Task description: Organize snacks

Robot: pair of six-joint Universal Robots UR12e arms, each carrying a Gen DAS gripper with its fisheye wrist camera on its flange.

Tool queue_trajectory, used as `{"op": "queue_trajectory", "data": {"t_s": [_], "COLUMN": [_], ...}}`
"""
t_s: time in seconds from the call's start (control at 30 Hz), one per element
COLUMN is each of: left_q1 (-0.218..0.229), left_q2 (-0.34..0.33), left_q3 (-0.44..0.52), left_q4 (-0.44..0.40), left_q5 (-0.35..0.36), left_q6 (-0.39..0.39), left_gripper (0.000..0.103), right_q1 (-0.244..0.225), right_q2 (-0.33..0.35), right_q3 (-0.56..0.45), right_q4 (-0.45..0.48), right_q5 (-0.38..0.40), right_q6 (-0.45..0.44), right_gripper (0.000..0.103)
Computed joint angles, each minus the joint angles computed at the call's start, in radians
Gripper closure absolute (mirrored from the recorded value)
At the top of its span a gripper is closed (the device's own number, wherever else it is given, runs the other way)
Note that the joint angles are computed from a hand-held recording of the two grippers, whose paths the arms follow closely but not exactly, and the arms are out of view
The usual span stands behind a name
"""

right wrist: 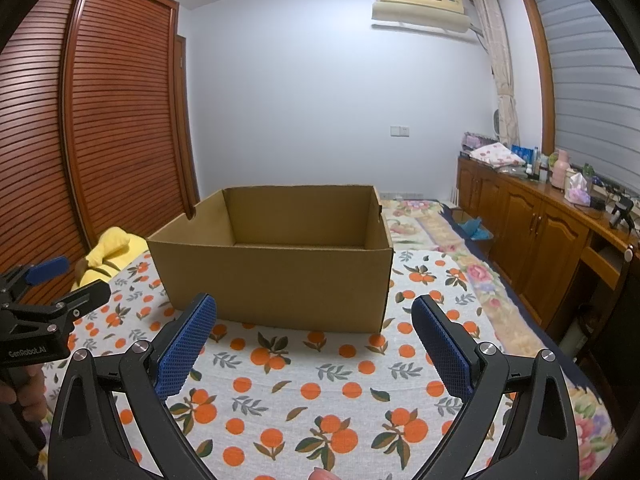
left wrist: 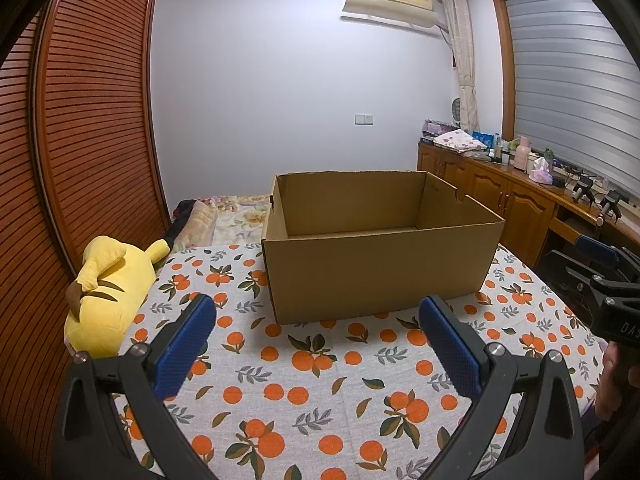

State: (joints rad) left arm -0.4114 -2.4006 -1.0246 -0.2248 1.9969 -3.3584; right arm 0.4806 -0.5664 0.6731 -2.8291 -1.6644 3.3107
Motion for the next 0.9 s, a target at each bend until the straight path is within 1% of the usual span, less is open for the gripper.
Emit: {"op": "queue_trajectory", "data": {"t_s": [0.9], "left_q1": [-0.001], "left_q2": [0.001], "left_q3": [-0.003], "left_q4": [0.005], "left_q5": [0.003], "left_q6": [0.000], "left_gripper": [0.001], "right_q1": [0.002], "right_q2": [-0.003], "right_q3": [0.007], "right_q4": [-0.002], "right_q5": [-0.008], "right_q6": [0.007], "right_gripper": [0.003]}}
